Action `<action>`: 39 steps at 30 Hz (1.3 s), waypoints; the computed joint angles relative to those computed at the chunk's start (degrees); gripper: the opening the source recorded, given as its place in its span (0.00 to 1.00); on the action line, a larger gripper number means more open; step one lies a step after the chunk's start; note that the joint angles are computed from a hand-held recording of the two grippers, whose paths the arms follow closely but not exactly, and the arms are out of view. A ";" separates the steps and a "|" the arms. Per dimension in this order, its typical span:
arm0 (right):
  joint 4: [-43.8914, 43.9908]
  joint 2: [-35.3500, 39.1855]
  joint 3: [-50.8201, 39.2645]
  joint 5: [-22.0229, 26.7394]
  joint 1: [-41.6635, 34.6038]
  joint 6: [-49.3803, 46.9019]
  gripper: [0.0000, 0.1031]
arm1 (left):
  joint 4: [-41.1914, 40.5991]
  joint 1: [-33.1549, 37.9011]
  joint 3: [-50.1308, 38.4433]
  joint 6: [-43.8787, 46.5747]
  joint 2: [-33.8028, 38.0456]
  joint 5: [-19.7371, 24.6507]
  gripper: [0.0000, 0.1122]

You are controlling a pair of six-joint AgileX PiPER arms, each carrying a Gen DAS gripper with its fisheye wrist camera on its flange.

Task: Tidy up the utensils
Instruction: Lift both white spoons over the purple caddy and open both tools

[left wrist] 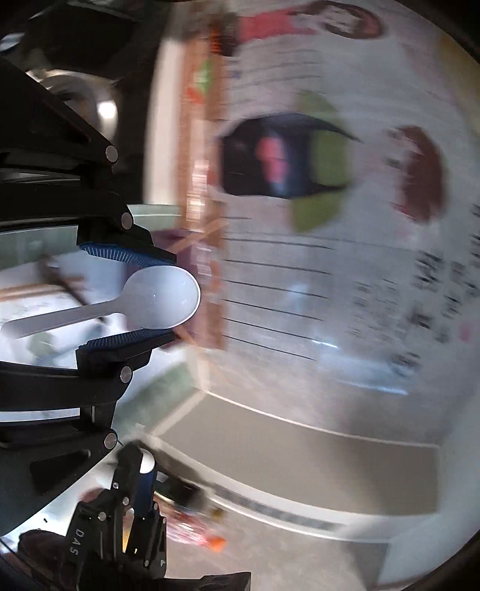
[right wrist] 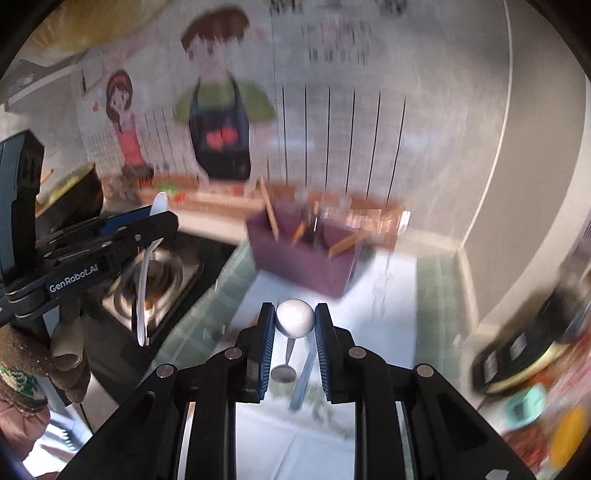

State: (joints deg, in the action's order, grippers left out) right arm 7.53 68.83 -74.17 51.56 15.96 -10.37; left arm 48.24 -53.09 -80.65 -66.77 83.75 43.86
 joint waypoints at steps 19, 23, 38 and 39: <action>-3.69 29.49 -48.08 6.52 -3.36 2.15 0.19 | -2.23 12.63 -40.41 19.47 23.16 -2.70 0.32; -2.02 33.79 -45.94 4.46 -4.06 0.98 0.19 | -3.18 15.27 -39.72 18.84 28.24 -4.49 0.32; 0.49 46.08 -45.58 5.16 -3.95 -1.15 0.19 | -18.23 22.32 -43.55 25.80 41.51 -6.78 0.32; 0.31 46.67 -45.81 5.42 -3.77 -1.04 0.19 | -18.51 22.51 -43.70 25.46 42.32 -6.68 0.31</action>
State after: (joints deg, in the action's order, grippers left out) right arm 7.84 115.50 -119.98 56.98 12.19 -11.41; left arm 29.73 -30.58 -124.34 -41.31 126.06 37.18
